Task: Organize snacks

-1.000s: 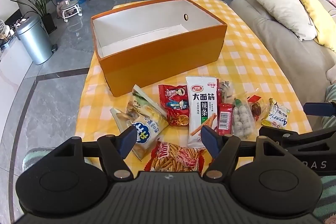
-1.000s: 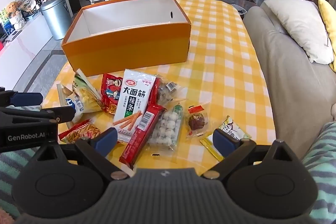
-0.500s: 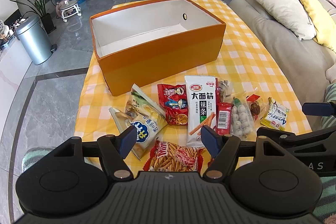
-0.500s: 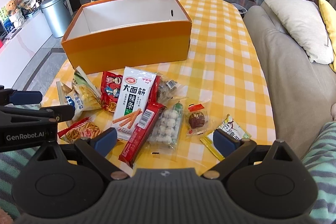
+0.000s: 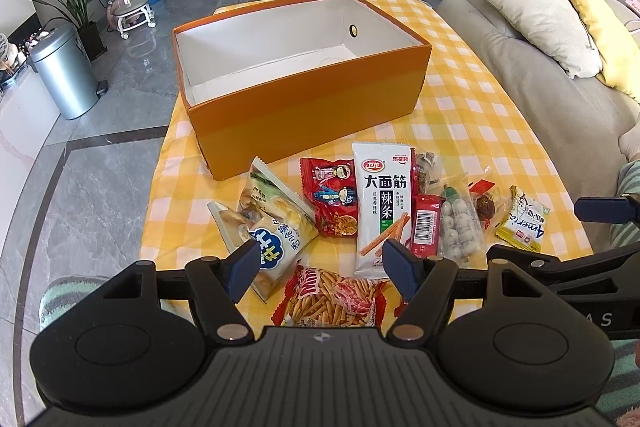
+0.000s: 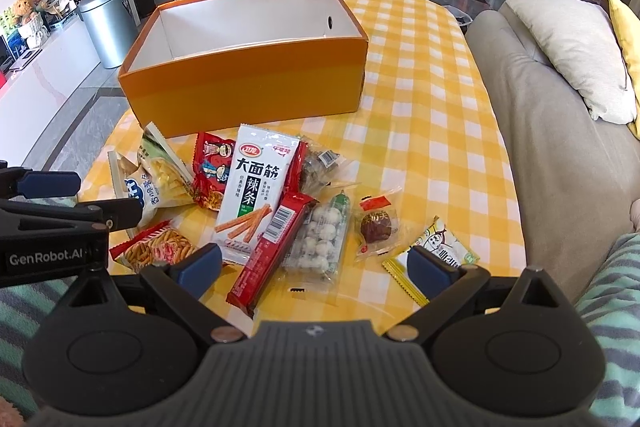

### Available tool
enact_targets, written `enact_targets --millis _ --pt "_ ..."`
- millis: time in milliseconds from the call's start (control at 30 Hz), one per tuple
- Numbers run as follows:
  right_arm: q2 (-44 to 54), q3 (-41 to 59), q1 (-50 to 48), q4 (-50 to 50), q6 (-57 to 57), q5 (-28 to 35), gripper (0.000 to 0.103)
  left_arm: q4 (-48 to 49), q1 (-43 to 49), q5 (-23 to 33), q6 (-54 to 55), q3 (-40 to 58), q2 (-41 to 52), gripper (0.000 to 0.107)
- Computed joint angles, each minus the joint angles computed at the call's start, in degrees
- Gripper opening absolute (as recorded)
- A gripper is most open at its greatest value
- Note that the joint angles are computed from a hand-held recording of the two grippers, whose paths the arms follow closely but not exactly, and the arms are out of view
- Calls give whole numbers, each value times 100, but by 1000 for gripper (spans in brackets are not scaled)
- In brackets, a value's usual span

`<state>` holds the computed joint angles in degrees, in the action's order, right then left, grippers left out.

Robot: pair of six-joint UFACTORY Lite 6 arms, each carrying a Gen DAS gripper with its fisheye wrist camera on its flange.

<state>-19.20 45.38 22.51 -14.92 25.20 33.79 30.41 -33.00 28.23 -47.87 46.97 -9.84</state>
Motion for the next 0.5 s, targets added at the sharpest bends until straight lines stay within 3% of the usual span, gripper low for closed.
enact_targets --millis 500 --pt "-4 -5 21 -31 41 -2 96 -69 -7 23 38 -18 -42 81"
